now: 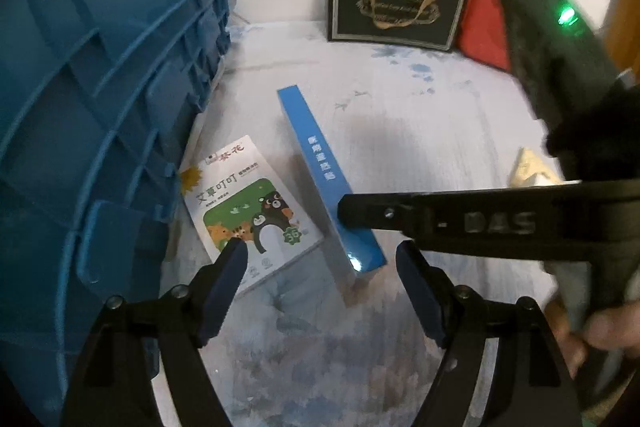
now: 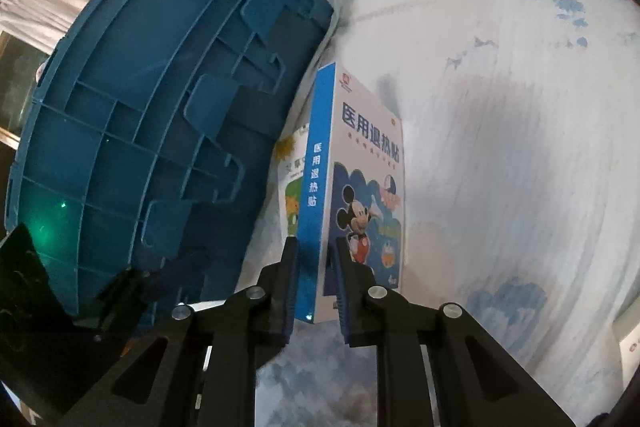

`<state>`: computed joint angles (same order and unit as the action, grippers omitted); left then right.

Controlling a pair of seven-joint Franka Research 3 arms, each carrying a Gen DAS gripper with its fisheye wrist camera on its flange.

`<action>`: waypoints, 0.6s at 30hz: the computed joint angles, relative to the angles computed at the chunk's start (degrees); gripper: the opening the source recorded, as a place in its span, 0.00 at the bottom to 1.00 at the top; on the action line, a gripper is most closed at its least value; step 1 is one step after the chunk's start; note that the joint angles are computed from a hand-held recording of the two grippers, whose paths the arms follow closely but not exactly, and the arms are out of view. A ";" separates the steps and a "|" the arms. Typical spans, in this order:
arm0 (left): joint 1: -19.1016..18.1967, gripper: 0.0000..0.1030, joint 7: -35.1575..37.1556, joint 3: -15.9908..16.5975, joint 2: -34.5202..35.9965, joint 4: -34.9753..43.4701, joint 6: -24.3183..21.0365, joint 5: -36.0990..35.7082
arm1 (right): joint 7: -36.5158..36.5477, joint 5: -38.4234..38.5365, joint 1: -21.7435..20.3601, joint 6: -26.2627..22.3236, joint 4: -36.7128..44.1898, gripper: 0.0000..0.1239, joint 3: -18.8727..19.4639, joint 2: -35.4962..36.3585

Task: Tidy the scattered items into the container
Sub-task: 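Grasp the upright light-blue box by its edge with the left tool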

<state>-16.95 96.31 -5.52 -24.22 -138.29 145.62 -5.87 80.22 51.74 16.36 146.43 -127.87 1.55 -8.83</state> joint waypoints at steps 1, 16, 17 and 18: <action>-0.03 0.74 -0.24 -0.06 0.76 0.11 0.25 -0.22 | -0.21 0.69 -0.03 -0.11 -0.19 0.14 -0.21 -0.12; -0.31 0.46 1.16 -0.04 2.68 1.62 0.91 -4.51 | 2.67 0.15 -0.80 4.98 -5.64 0.14 -1.36 -5.46; -0.12 0.46 0.75 -0.18 2.74 1.79 0.66 -4.25 | 3.65 -0.93 -1.02 5.23 -5.90 0.14 -1.21 -5.64; 0.06 0.46 0.16 -0.38 2.88 2.04 0.37 -3.98 | 4.88 -2.39 -1.33 5.46 -6.25 0.14 -1.00 -5.90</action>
<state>-16.89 96.47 -5.89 -21.33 -136.25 145.99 -9.85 85.10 49.36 15.03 151.89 -134.12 0.55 -14.73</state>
